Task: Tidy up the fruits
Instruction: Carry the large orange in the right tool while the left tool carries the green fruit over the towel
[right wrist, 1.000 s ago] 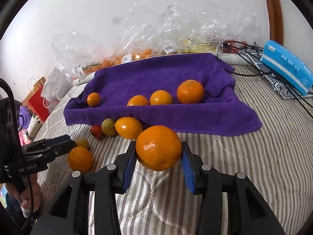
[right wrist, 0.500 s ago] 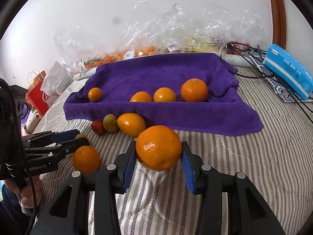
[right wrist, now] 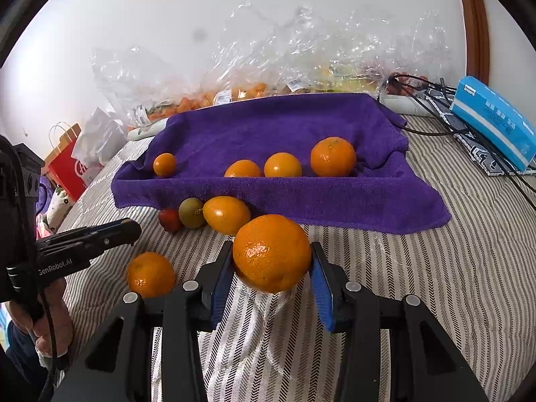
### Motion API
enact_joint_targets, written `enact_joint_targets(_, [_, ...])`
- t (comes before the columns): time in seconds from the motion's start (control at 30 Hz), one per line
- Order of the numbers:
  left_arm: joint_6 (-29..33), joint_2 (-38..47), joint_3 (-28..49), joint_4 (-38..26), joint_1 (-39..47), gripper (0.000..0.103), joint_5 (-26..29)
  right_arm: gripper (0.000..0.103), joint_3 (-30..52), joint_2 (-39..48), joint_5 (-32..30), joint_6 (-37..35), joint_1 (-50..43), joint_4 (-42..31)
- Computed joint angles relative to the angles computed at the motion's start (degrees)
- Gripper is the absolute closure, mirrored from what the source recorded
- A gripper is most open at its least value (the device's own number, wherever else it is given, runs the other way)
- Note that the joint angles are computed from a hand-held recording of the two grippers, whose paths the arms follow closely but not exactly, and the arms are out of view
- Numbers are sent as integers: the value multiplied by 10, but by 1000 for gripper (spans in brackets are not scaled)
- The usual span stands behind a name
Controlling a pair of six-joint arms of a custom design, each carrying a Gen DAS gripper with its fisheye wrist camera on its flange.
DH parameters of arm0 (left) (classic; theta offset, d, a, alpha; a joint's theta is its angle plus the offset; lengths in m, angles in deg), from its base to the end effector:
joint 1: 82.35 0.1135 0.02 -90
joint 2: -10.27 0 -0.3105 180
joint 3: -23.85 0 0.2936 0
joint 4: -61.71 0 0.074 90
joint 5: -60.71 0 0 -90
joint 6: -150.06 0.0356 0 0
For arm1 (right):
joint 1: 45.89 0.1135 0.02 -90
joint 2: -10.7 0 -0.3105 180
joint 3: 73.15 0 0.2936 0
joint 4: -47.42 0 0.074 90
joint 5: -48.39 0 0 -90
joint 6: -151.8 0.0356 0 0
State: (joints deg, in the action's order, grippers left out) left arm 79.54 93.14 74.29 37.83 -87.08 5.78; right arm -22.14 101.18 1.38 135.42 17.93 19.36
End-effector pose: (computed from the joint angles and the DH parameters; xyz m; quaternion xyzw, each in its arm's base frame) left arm 0.2838 -0.0440 0.1783 0.2767 0.8740 -0.2505 0.3110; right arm 0.1486 0.2473 0.1449 0.1491 0.9032 0.0385 0.4007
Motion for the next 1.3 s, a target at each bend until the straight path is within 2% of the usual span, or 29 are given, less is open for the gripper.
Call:
enact_joint_targets(0.17, [-14, -12, -10, 21, -2, 80, -1, 59, -1, -2, 5, 4, 4, 1])
enact_joint_targets(0.3, [-26, -23, -10, 27, 0, 80, -4, 59, 15, -5, 16, 8, 9, -31])
enact_joint_targets(0.4, [-32, -40, -2, 14, 12, 80, 26, 59, 28, -28, 26, -18, 10, -50])
enact_joint_targets(0.57, [-46, -65, 27, -5, 4, 80, 8, 59, 43, -77, 42, -69, -4, -72])
enact_joint_targets(0.73, [-81, -43, 71, 0, -21, 80, -17, 59, 61, -103, 65, -104, -32, -99])
enact_joint_targets(1.1, [-136, 39, 135, 68, -85, 80, -91, 59, 72, -108, 16, -234, -137, -12])
enact_joint_targets(1.2, [-138, 50, 125, 109, -96, 80, -122, 59, 71, -96, 5, -254, -156, 17])
enact_joint_targets(1.3, [-135, 58, 110, 139, -93, 80, -124, 59, 52, -79, -13, -272, -175, 68])
